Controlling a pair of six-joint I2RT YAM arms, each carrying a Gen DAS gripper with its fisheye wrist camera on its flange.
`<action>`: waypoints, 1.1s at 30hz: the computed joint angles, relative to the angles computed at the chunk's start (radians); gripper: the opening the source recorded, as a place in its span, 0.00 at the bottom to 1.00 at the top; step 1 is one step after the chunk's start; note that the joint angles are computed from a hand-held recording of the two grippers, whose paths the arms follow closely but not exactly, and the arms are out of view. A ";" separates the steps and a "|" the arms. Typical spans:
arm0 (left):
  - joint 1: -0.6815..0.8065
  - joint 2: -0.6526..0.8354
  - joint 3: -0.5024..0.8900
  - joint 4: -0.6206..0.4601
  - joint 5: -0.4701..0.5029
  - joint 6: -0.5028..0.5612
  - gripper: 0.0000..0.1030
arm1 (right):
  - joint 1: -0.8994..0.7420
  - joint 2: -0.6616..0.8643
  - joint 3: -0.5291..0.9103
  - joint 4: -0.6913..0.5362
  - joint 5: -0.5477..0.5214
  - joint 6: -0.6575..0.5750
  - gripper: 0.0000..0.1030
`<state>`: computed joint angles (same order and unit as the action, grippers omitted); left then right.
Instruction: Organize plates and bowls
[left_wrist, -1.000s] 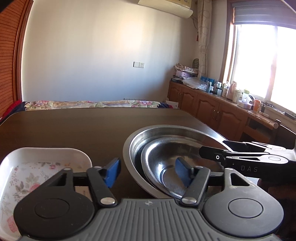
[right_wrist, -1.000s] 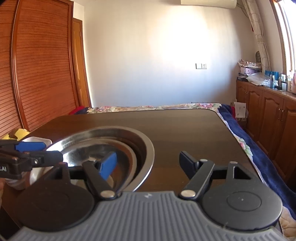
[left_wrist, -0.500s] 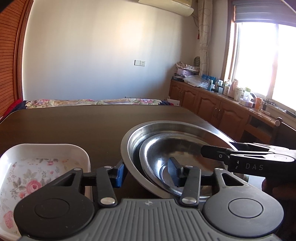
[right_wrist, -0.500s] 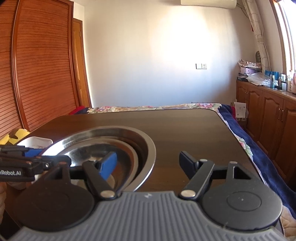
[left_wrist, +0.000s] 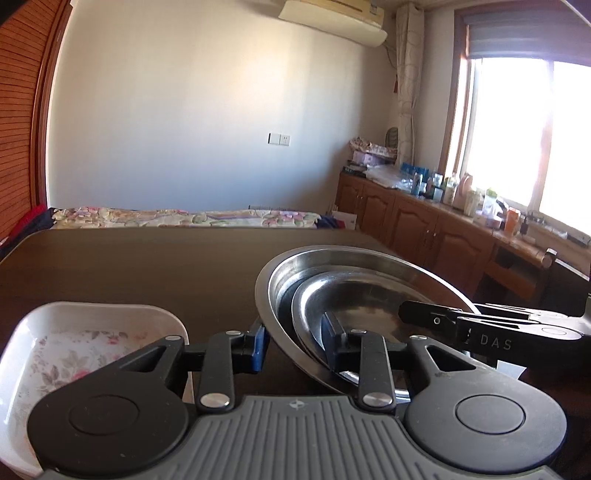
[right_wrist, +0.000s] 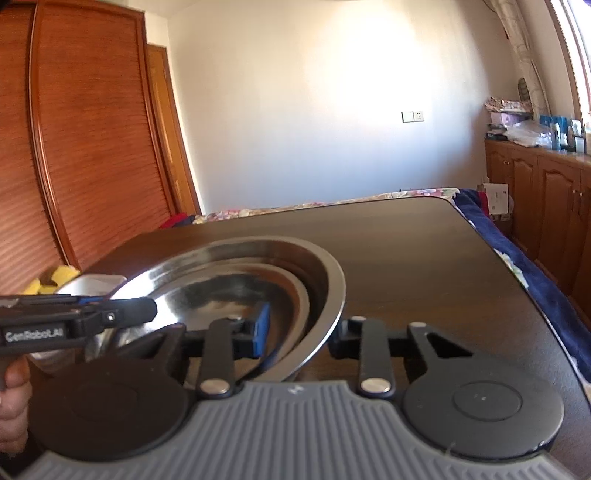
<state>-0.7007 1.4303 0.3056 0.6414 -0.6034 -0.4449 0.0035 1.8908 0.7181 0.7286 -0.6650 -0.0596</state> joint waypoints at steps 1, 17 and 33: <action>-0.003 -0.027 -0.002 -0.018 -0.004 0.005 0.32 | -0.003 -0.007 -0.004 0.003 -0.012 0.000 0.29; -0.019 -0.302 0.010 -0.293 -0.046 0.012 0.32 | 0.013 -0.134 -0.016 -0.054 -0.026 0.020 0.29; 0.015 -0.606 -0.052 -0.555 -0.115 -0.017 0.32 | 0.126 -0.182 -0.010 -0.091 0.000 -0.002 0.29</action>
<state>-0.6853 0.8242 0.2531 0.0865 -0.7186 -0.4623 0.1300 1.7090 0.7084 0.6371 -0.6650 -0.0619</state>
